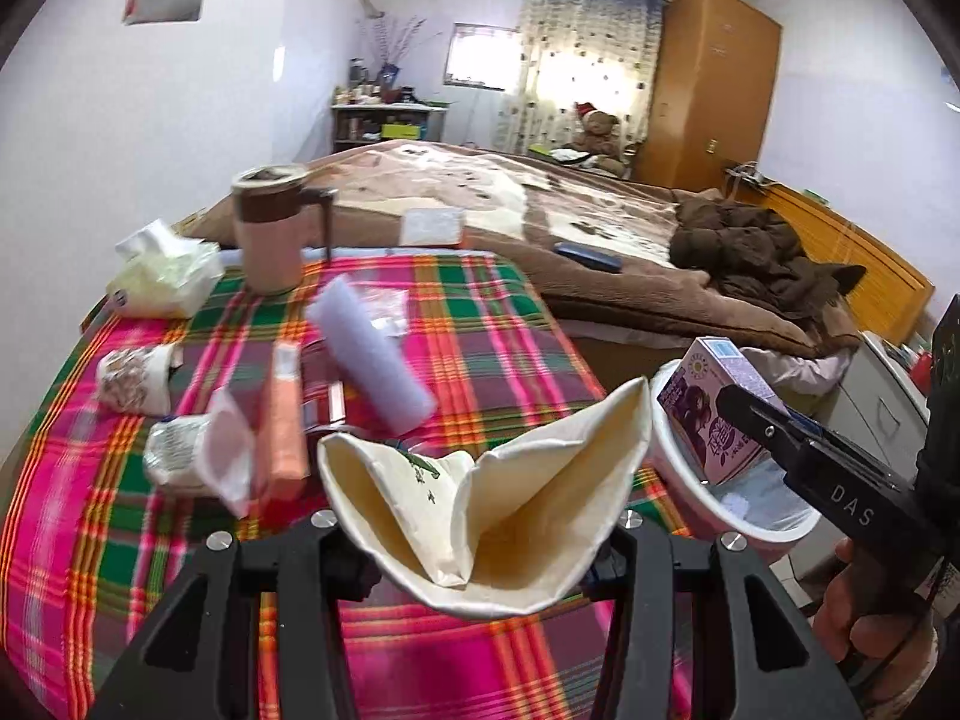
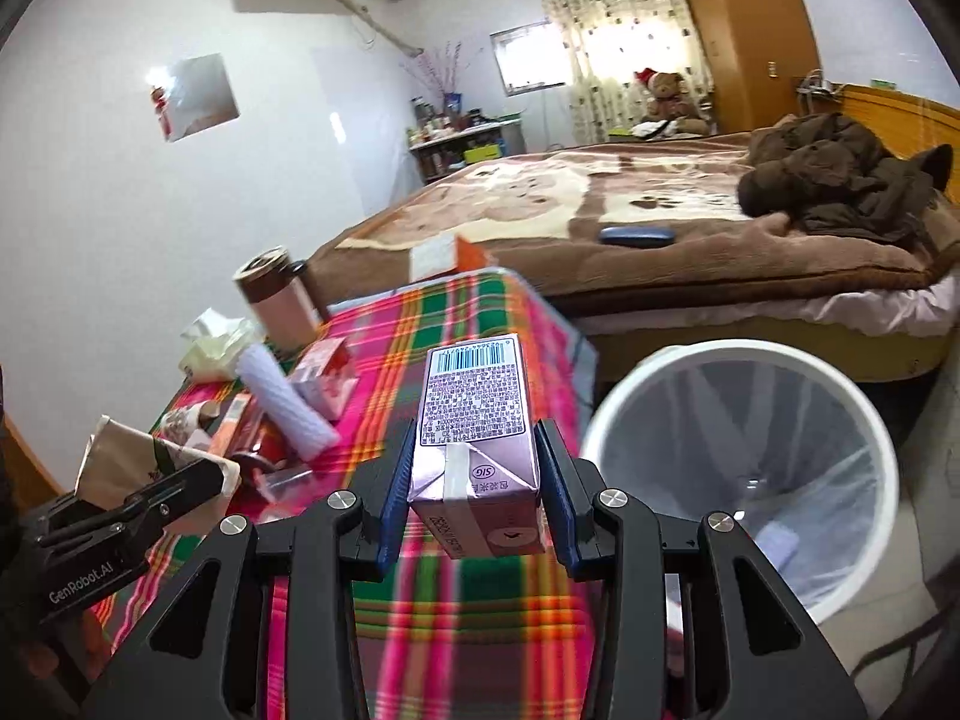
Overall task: Collect trash
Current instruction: 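Carry both items over the wastebasket and open both grippers to drop them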
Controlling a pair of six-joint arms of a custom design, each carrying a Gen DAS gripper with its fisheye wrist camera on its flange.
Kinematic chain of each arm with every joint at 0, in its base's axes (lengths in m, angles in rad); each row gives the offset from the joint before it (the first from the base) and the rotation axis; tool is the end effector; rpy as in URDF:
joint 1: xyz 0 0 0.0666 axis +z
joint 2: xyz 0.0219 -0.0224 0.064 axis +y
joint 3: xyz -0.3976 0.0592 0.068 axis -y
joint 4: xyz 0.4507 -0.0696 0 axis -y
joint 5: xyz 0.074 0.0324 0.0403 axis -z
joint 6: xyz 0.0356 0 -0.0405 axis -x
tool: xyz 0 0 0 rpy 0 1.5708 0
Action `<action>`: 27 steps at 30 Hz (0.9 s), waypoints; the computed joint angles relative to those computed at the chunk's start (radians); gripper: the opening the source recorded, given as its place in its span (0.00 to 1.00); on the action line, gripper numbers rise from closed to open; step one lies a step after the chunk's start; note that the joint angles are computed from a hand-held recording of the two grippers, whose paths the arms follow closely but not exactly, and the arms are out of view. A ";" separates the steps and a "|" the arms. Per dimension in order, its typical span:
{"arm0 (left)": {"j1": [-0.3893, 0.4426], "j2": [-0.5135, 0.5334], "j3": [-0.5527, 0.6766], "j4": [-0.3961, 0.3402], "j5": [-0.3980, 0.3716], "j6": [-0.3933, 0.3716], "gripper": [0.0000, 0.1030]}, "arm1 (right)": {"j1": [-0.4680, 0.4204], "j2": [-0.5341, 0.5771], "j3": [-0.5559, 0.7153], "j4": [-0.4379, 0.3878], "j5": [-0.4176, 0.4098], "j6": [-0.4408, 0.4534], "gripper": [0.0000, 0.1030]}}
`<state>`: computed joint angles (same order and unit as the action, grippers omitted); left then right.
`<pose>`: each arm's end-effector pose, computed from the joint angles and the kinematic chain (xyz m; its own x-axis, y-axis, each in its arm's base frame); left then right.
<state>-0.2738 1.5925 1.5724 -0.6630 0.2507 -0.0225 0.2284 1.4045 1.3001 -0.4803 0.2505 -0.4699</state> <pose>0.6071 -0.1801 0.4489 -0.5975 0.1904 -0.7789 0.4607 0.8766 -0.1391 0.5492 0.1182 0.4270 -0.4875 0.3370 -0.8054 0.2274 0.9397 0.2556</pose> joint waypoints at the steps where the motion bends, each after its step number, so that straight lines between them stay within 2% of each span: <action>1: -0.008 0.004 0.006 0.001 0.005 -0.003 0.47 | -0.003 -0.004 -0.004 0.000 0.006 -0.003 0.39; 8: -0.068 0.034 0.051 -0.012 0.042 -0.033 0.47 | -0.046 -0.055 -0.050 -0.011 0.054 -0.029 0.39; 15: -0.132 0.090 0.123 -0.054 0.086 -0.059 0.47 | -0.097 -0.087 -0.085 -0.045 0.080 -0.059 0.39; 27: -0.218 0.184 0.224 -0.135 0.095 -0.103 0.47 | -0.163 -0.073 -0.098 -0.112 0.063 -0.075 0.39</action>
<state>-0.4918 1.7760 1.7965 -0.7976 0.3457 -0.1253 0.0656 1.3310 1.2018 -0.5920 0.3137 -0.5448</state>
